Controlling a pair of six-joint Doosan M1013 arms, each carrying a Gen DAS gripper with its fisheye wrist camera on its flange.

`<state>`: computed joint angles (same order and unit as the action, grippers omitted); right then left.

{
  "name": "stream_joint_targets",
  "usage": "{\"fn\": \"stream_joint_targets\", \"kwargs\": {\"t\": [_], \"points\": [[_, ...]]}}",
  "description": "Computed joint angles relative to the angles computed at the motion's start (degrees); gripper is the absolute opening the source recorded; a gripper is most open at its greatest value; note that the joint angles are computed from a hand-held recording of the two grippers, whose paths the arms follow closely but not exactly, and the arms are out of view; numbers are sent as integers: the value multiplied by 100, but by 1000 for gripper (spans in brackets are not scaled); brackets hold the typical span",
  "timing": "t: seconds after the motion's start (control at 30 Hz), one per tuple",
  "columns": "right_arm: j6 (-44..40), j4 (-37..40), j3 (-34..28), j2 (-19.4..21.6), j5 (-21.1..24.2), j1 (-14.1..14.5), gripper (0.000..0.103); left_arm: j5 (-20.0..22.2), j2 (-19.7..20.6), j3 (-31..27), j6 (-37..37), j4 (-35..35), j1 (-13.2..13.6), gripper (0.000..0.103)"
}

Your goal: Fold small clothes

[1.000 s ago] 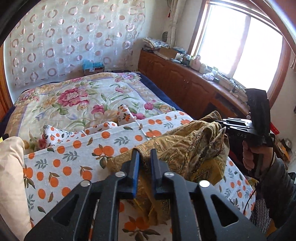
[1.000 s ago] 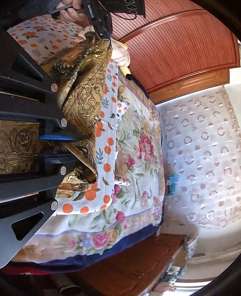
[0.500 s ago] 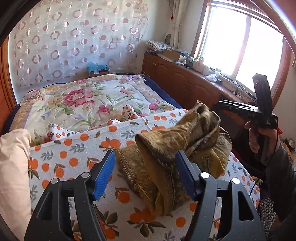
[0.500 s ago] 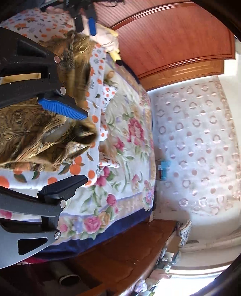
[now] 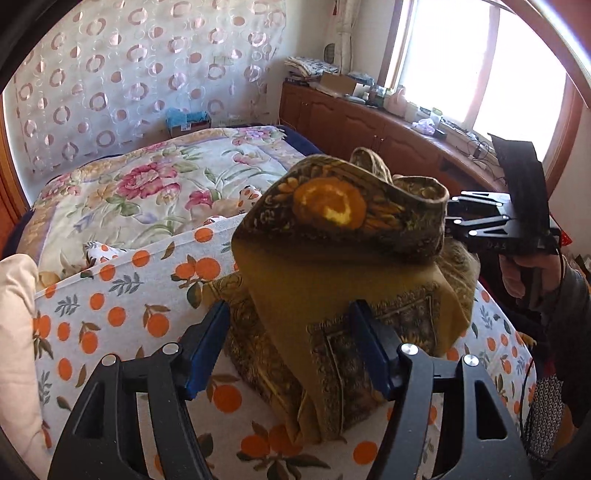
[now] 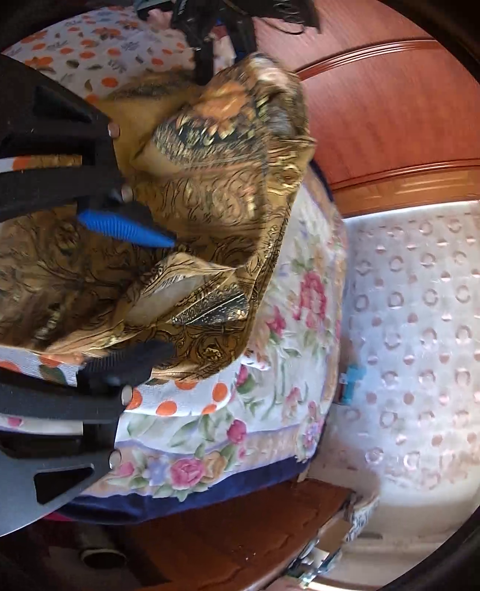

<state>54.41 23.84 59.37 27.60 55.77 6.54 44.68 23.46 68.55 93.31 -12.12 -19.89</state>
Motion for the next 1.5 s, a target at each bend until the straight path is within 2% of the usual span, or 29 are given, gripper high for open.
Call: {"fn": "stream_joint_targets", "kwargs": {"t": [0.03, 0.07, 0.1, 0.17, 0.23, 0.3, 0.43, 0.47, 0.53, 0.6, 0.63, 0.67, 0.77, 0.83, 1.07, 1.13, 1.17, 1.2, 1.23, 1.3, 1.37, 1.4, 1.43, 1.47, 1.5], "points": [[-37, -30, -67, 44, 81, -1, 31, 1, 18, -14, -36, -3, 1, 68], [-113, 18, -144, 82, 199, -20, 9, 9, 35, -30, -71, -10, 4, 68], [-183, 81, -188, 99, 200, -33, 6, -12, 37, -16, -97, -31, 6, 68], [-188, 298, -120, 34, -195, -95, 4, -52, 28, 37, -102, -88, 16, 68], [291, 115, -47, -21, -676, -105, 4, 20, 36, 54, -208, -52, 13, 68], [675, -114, -139, 39, -639, -108, 4, 98, 40, 61, -268, -108, 17, 68], [938, -592, -115, 60, -571, -22, 4, 110, -43, 216, -184, -407, 35, 68], [985, -594, -82, 32, -610, -24, 4, 106, -54, 234, -177, -453, 32, 64], [1069, -499, -57, -24, -653, -41, 14, 108, -64, 286, -15, -723, 57, 57], [1194, -396, 34, -120, -700, -28, 39, 117, -46, 287, 118, -962, 88, 46], [1186, -279, 102, -176, -724, -48, 47, 145, -32, 278, 236, -1152, 111, 37], [1144, -151, 171, -240, -712, -80, 60, 132, -34, 278, 274, -1233, 116, 26], [1021, -2, 398, -308, -644, -144, 63, -181, -128, 389, 198, -1151, 86, 8], [962, -28, 542, -401, -496, -180, 63, -336, -187, 472, 89, -1073, 77, 6], [1034, 147, 673, -436, -96, -355, 62, -338, -234, 570, -84, -699, 39, 6], [979, 261, 628, -404, 20, -381, 39, -345, -239, 578, -147, -564, 23, 6], [1007, 155, 585, -382, 44, -371, 24, -333, -239, 572, -164, -540, 25, 6], [1141, -113, 559, -373, -22, -335, 18, -331, -246, 575, -184, -496, 25, 6], [1254, -288, 543, -367, -65, -312, 18, -323, -248, 565, -223, -400, 5, 6], [1161, -34, 496, -349, -36, -356, 19, -312, -246, 547, -309, -291, -7, 7], [1120, 103, 490, -355, -109, -359, 19, -313, -246, 525, -463, 12, -49, 16], [1091, 193, 452, -341, -103, -366, 26, -343, -254, 518, -520, 184, -76, 21], [1106, 194, 423, -332, -145, -357, 32, -360, -249, 497, -526, 244, -79, 32], [1110, 158, 443, -338, -229, -341, 44, -343, -229, 459, -573, 279, -72, 44], [1129, 90, 445, -342, -282, -319, 51, -316, -205, 419, -571, 236, -53, 46]]}}
